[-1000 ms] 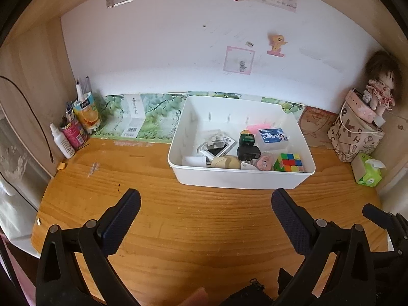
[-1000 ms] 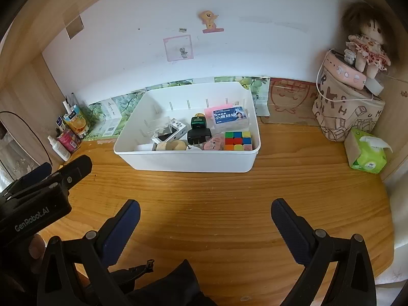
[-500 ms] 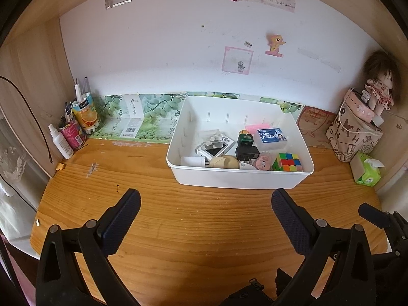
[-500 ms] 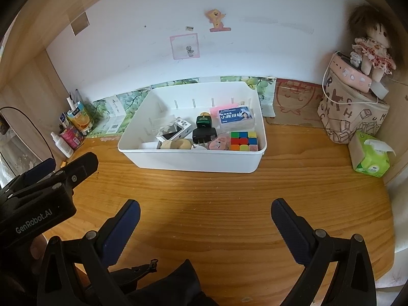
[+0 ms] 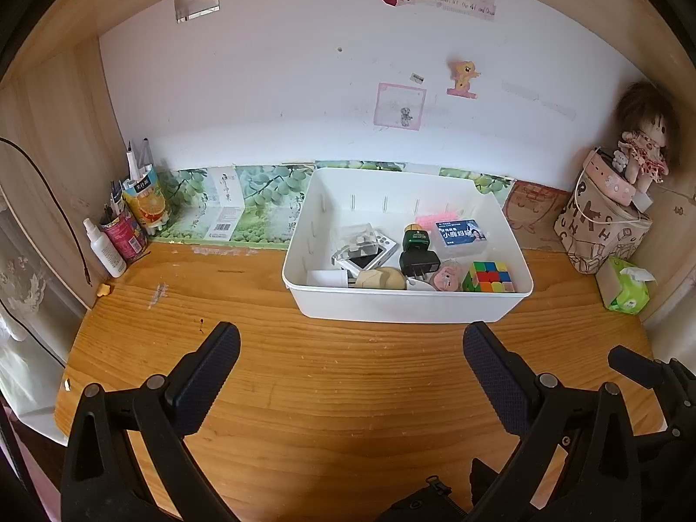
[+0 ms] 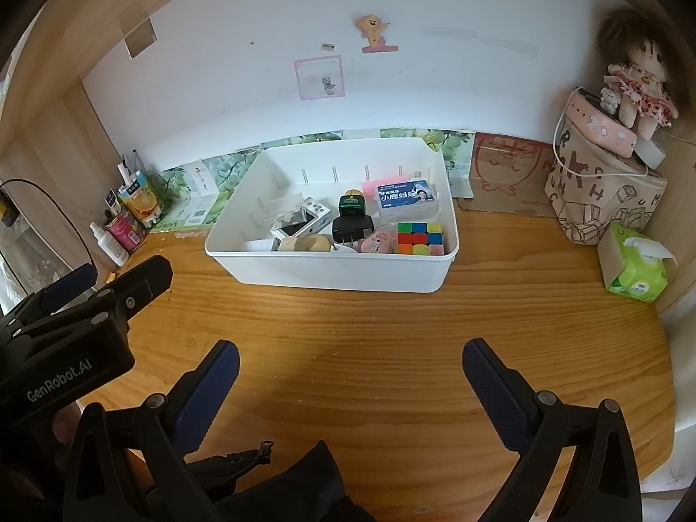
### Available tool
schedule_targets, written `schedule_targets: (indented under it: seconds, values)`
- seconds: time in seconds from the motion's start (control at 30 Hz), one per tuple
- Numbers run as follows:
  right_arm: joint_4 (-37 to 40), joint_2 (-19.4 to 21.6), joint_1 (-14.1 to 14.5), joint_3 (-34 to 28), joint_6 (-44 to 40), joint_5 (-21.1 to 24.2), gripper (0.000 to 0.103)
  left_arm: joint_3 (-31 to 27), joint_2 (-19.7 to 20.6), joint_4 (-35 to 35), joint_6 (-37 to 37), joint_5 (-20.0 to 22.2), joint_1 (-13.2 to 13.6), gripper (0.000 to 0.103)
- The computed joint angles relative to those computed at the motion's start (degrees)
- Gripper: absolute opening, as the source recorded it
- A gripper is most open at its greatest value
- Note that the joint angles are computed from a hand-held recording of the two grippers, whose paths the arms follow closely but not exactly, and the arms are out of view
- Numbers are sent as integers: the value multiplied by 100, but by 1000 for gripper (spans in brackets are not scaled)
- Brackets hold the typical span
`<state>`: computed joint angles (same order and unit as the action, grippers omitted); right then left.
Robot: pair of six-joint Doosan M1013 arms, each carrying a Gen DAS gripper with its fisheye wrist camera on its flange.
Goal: Organize rigid objects
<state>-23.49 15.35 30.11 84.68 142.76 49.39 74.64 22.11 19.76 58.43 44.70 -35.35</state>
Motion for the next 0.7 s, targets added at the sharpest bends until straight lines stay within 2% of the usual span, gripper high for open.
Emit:
schedule_targets:
  seconds: [0.7]
  values:
    - [64, 0, -30, 22, 12, 47, 103, -22, 9, -4, 97, -16, -2, 102]
